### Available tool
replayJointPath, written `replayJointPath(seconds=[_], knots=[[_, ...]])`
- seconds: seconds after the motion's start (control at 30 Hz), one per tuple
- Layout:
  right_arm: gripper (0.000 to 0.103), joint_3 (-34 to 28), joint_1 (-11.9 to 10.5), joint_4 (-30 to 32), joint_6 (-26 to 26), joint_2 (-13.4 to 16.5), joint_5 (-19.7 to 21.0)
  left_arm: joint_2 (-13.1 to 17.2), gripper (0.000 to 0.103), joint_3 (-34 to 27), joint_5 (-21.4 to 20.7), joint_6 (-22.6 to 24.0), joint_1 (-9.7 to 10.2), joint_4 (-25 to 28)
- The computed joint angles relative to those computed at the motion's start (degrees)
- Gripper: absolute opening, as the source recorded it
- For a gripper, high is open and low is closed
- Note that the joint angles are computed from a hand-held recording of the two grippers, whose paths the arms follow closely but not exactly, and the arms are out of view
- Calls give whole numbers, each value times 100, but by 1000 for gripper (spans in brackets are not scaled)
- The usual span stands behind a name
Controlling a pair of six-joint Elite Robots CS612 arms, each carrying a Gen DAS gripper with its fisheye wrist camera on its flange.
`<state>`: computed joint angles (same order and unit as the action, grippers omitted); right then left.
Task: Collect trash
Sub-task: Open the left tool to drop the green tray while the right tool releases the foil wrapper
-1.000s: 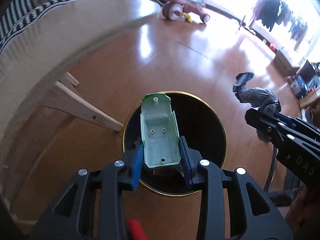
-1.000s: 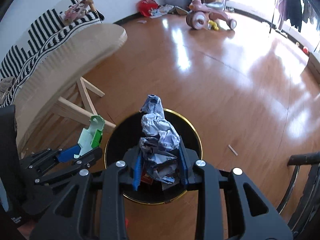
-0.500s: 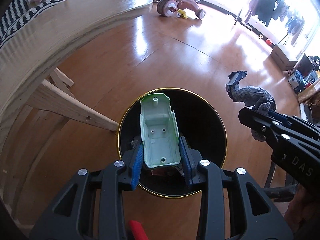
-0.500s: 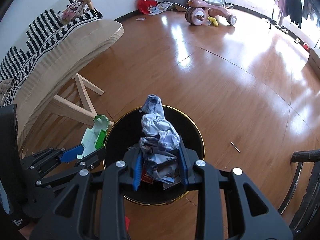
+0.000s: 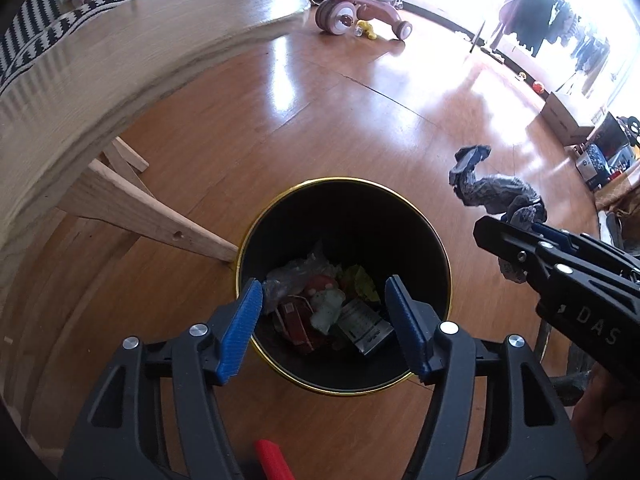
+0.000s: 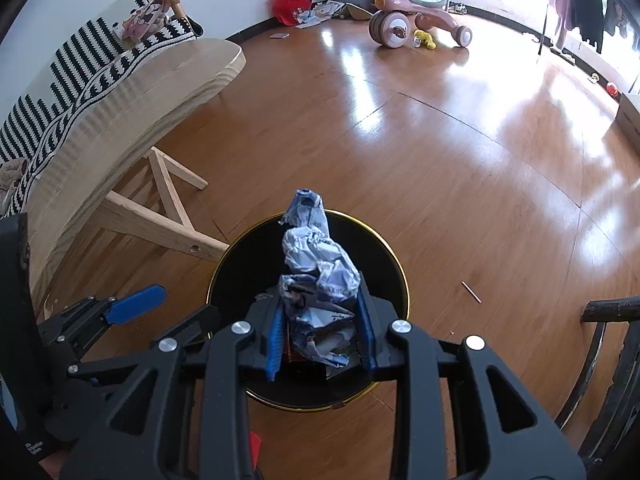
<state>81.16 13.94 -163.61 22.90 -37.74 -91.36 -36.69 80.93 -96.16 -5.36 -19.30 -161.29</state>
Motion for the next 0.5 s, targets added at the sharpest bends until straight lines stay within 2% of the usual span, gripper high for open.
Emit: replayJointPath(seconds=[0.27,0.3,0.37,0.5], knots=[[33,-226,-25,374,-12,100,247,-98,67,42,-60,-430,139,-73],[36,-268,-19,425,-24,115,258,-113,67,45,-75,-474,164,-75],[55,-317,-6,447,-38,121,247,-142,67,58,-98,-546,204,-97],[61,-372,28,413,-83,90,213,-249,74,132,-145,-737,312,-219]])
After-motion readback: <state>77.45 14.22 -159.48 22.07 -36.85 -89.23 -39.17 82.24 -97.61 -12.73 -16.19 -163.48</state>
